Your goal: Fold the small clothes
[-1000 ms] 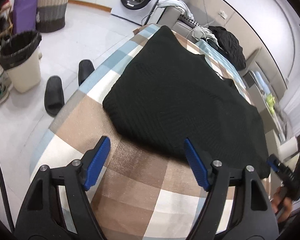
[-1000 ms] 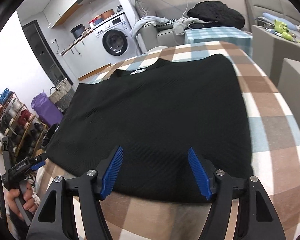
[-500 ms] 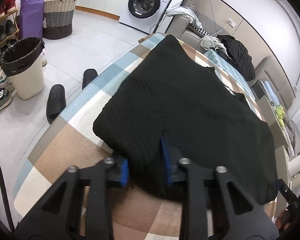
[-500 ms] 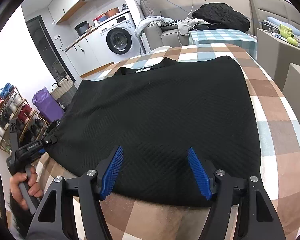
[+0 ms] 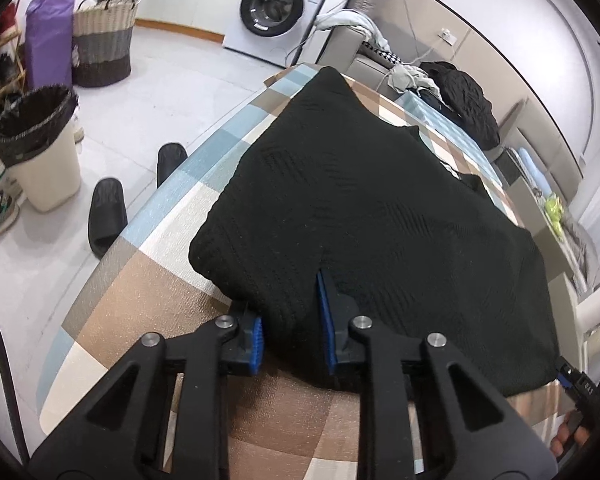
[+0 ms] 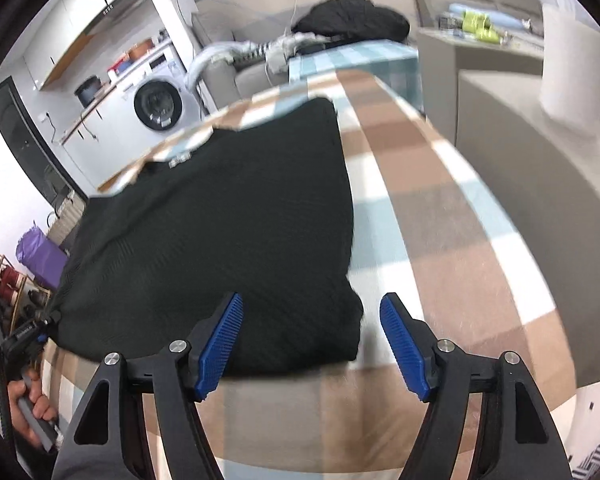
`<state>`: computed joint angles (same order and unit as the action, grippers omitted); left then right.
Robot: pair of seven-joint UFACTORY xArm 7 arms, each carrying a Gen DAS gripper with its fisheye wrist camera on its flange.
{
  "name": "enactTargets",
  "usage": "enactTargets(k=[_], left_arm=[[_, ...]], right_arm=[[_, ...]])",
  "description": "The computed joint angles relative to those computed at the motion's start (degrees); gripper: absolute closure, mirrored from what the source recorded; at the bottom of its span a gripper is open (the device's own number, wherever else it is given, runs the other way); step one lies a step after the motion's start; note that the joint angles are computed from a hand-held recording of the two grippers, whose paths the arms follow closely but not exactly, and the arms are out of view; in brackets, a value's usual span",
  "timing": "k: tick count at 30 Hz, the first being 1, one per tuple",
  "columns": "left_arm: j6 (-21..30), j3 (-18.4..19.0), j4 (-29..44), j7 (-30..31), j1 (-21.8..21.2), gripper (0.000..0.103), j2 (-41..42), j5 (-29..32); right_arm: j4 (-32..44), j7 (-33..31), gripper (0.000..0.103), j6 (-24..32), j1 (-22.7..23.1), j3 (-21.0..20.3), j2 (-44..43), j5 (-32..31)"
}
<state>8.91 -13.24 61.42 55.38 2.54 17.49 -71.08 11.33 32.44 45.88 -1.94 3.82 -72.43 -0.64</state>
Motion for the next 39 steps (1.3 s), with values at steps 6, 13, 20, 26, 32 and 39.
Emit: enactTargets(k=[6, 13, 20, 26, 32, 39], left_arm=[[-0.6, -0.9, -0.6, 4.3, 0.3, 0.091, -0.9, -2.0], [1.2, 1.5, -5.1, 15.5, -0.9, 0.092, -5.9, -12.0], [4.7, 6.7, -12.4, 24.2, -3.5, 0.091, -12.3, -19.4], [8.5, 10.6, -16.1, 25.3, -4.4, 0.091, -15.4, -19.5], [8.7, 11.5, -17.7, 25.4, -4.7, 0.09, -16.7, -20.0], [7.1, 11.5, -17.1, 25.2, -5.2, 0.08, -16.0, -20.8]], right_arm=[[-0.6, -1.7, 0.076, -4.1, 0.7, 0.9, 3.5, -1.6], [-1.5, -1.7, 0.081, 0.7, 2.3, 1.9, -2.4, -1.7], [-3.8, 0.9, 0.081, 8.4, 4.5, 3.2, -13.0, -0.5], [-4.1, 1.7, 0.081, 12.4, 6.6, 3.5, -17.1, 0.2], [-5.6, 0.2, 0.069, 5.6, 4.7, -0.8, -16.9, 0.8], [-6.3, 0.0, 0.084, -3.0, 0.1, -3.5, -10.6, 3.1]])
